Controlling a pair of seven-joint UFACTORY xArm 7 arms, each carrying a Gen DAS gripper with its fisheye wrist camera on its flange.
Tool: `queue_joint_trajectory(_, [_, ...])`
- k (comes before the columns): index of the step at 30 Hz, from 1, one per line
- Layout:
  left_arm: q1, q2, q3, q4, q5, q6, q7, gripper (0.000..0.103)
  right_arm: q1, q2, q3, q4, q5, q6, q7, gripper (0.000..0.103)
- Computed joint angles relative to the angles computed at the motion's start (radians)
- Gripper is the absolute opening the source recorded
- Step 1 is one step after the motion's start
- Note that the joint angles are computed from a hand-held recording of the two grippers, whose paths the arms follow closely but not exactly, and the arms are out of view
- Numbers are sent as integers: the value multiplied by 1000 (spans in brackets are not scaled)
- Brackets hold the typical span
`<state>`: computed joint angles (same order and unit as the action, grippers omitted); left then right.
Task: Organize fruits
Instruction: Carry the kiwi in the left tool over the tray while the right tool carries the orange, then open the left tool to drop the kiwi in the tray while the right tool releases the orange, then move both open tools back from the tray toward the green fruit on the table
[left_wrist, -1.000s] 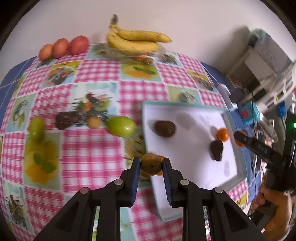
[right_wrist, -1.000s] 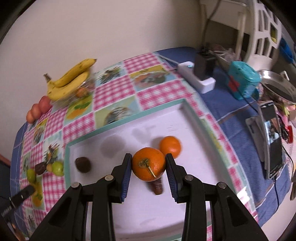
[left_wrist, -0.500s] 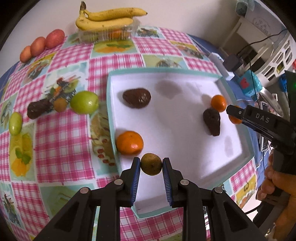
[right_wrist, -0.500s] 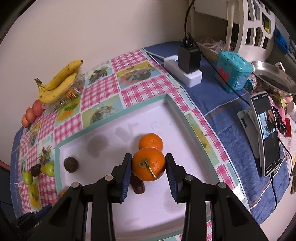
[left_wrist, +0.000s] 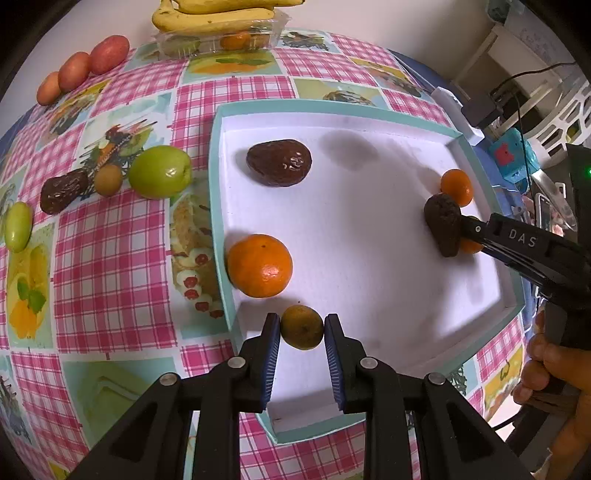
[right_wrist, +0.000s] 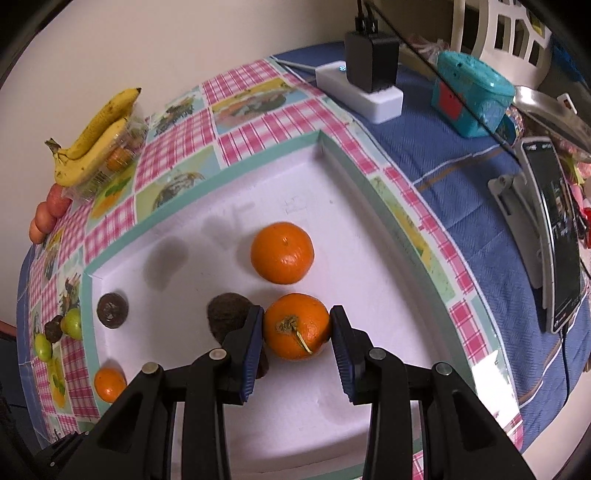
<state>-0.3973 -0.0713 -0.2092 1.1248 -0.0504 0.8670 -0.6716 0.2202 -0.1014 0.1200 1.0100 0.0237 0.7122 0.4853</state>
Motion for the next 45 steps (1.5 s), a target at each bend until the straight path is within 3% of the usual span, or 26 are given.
queue_joint_trajectory(16, [10,-11,8,-9,-42,0,14,28,2,20,2,7,-19,16,11,38])
queue_joint_trajectory(19, [13,-27,11,-14,-45,-2,20,28,3,15,3,13,-35,16,14,46])
queue_joint_trajectory(22, [19,-44,13,-20,-44,-10,17,28,3,5,5,16,-53,12,18,47])
queue_joint_trajectory(35, [93,-145,29,-77,41,-3,-103,28,32,-24,31,43,-92,-2,-16,47])
queue_joint_trajectory(45, [174,-220,43,-143,104,33,-197,60,78,11,45,79,-39,-4,-94,47])
